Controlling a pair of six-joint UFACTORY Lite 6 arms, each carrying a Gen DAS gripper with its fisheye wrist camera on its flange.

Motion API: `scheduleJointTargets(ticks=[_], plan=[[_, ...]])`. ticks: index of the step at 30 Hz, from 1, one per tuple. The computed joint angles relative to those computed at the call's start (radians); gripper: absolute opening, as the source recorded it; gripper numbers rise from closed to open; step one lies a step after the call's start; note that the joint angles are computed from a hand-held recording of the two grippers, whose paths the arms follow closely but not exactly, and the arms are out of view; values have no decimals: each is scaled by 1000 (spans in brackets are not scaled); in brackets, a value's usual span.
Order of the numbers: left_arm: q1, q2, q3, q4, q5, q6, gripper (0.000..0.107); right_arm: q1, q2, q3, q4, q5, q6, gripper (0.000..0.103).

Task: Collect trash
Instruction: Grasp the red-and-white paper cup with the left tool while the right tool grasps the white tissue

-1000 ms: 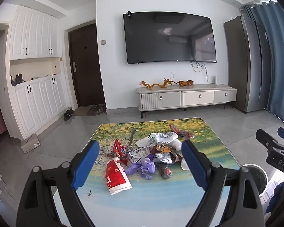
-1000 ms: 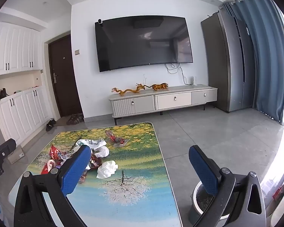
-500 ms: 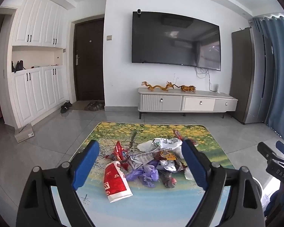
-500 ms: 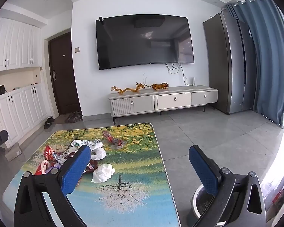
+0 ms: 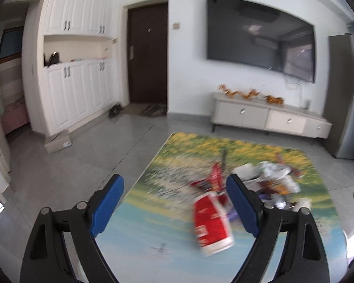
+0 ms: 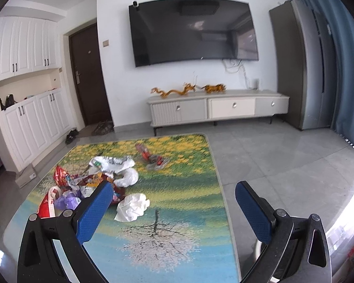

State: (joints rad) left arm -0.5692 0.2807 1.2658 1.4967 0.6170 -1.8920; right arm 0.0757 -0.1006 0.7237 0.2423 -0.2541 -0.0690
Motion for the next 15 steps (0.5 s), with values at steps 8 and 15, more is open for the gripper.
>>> scheduleJointTargets(ticks=[8, 15], plan=[[78, 200, 128, -201, -202, 199, 88, -5, 199, 125, -270, 2, 217, 103], [102, 479, 482, -724, -239, 702, 88, -14, 351, 246, -485, 29, 399, 101]])
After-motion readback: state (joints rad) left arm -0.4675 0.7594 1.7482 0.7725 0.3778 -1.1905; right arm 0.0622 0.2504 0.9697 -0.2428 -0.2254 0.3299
